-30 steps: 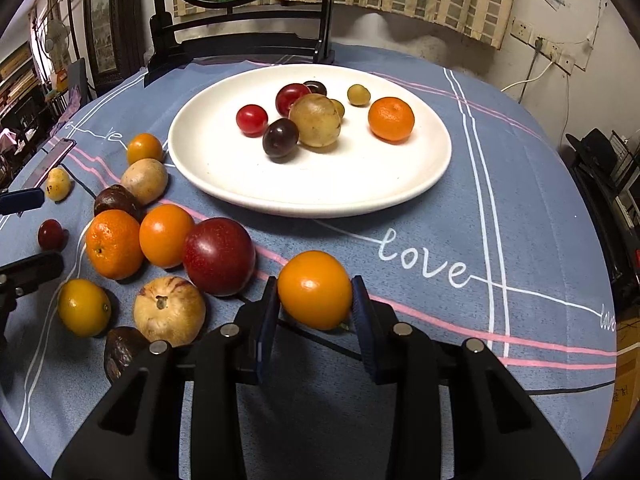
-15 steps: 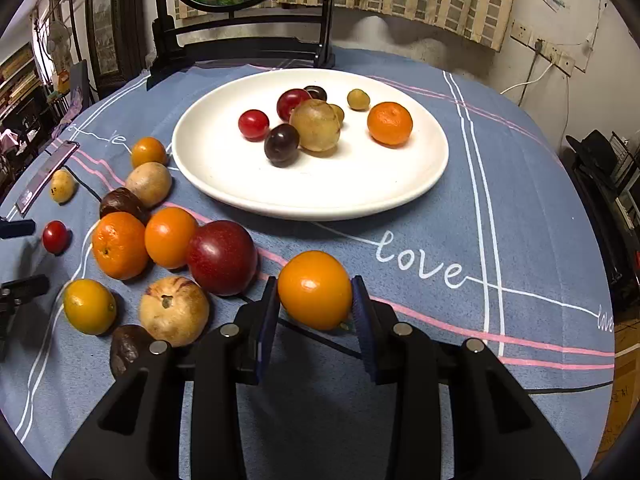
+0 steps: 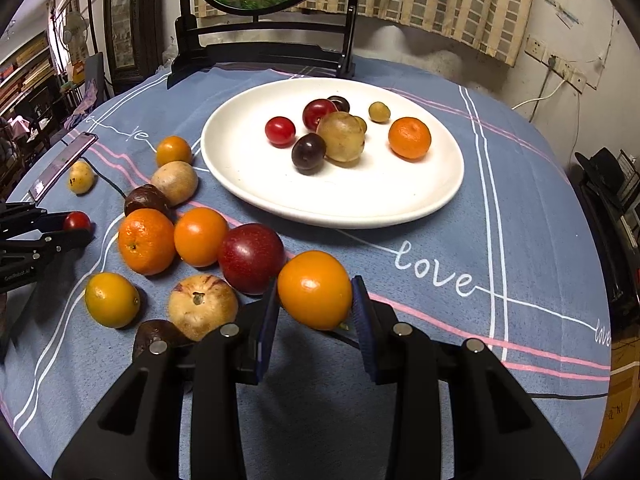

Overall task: Organize fruits
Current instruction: 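Carry both tomatoes onto the white plate and open both grippers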

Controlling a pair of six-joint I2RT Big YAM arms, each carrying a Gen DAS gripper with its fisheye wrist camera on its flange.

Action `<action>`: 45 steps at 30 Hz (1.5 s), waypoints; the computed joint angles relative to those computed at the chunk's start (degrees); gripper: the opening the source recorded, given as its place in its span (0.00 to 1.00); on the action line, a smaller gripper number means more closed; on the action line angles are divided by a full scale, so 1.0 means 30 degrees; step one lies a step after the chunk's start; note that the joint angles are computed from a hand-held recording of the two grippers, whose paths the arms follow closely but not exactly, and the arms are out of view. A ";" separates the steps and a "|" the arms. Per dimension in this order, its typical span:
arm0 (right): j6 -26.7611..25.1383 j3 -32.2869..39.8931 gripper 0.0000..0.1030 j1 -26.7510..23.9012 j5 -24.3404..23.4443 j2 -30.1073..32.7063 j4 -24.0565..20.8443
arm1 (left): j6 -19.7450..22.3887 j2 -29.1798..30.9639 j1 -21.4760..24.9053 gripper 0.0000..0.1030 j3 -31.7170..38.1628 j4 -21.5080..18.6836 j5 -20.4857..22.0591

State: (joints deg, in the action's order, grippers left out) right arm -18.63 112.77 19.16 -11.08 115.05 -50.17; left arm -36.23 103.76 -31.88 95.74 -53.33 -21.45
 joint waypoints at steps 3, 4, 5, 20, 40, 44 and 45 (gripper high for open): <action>0.0153 0.0074 0.35 -0.0042 0.0044 0.0041 -0.0029 | 0.0017 0.0006 -0.0036 0.30 0.0098 -0.0056 0.0026; 0.0197 0.0062 0.35 -0.0054 0.0038 0.0023 -0.0007 | -0.0005 -0.0036 -0.0046 0.30 0.0108 -0.0021 0.0064; 0.0242 0.0038 0.35 -0.0070 -0.0022 -0.0009 0.0038 | -0.0011 -0.0064 -0.0083 0.30 0.0184 -0.0051 -0.0021; 0.2882 -0.1227 0.35 -0.0574 -0.1027 -0.0740 0.3955 | 0.2498 0.3990 -0.0056 0.30 0.8395 -0.1275 0.0150; 0.5359 -0.2446 0.35 -0.0065 0.0104 -0.0795 0.8496 | 0.1965 0.9306 0.0585 0.30 1.6082 -0.4049 -0.0512; 0.5586 -0.1814 0.35 0.0162 0.0833 -0.0270 0.8012 | 0.1949 0.9441 0.0584 0.31 1.6020 -0.3832 -0.0429; 0.5615 -0.1829 0.35 0.0159 0.0812 -0.0246 0.8070 | 0.1912 0.9353 0.0586 0.31 1.5773 -0.3533 -0.0254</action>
